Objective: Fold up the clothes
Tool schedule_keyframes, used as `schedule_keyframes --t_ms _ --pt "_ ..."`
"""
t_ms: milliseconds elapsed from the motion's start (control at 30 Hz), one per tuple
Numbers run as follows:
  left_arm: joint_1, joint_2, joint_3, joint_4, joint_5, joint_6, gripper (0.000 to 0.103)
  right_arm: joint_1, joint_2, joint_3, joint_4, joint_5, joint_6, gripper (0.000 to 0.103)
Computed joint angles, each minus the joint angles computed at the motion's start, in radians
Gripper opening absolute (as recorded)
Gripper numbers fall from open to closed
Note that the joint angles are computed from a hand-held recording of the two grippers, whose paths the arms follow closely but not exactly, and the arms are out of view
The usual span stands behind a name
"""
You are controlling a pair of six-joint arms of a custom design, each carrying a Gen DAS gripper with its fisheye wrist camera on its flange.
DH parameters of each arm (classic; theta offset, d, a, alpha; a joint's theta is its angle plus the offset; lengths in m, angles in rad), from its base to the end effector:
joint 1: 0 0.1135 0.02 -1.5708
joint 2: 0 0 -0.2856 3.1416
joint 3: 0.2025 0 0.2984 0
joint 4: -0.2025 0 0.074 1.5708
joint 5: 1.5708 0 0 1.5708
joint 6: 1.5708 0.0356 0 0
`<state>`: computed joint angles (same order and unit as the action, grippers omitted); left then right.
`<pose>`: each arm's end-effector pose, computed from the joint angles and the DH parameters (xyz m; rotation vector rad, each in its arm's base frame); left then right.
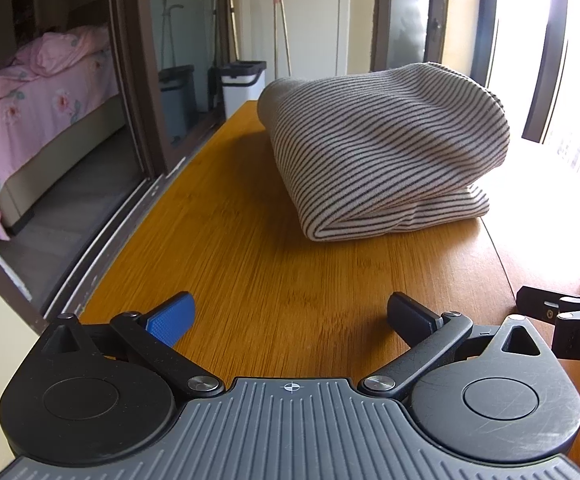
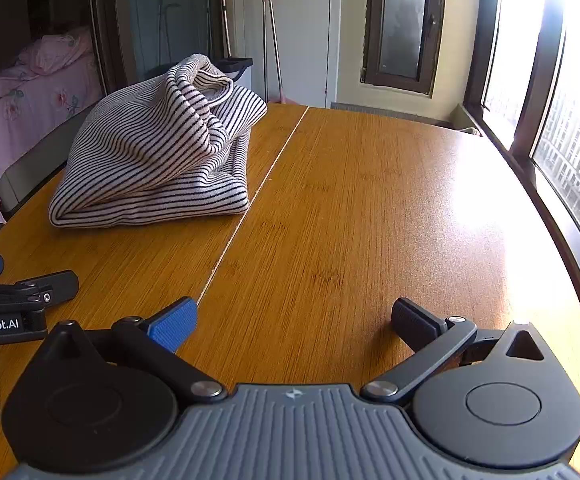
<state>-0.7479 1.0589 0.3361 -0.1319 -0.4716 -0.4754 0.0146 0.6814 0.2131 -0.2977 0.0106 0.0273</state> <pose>0.1638 -0.1299 0.1344 0.1075 2.3056 -0.0417 0.1651 0.0020 0.1390 0.0201 2.3367 0.0085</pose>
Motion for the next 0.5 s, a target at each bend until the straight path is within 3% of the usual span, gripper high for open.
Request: schedule_keyframes --t_ms 500 --pt "0.004 -0.004 -0.001 -0.004 0.004 0.01 0.103 0.012 0.002 -0.001 0.003 0.008 0.009 0.103"
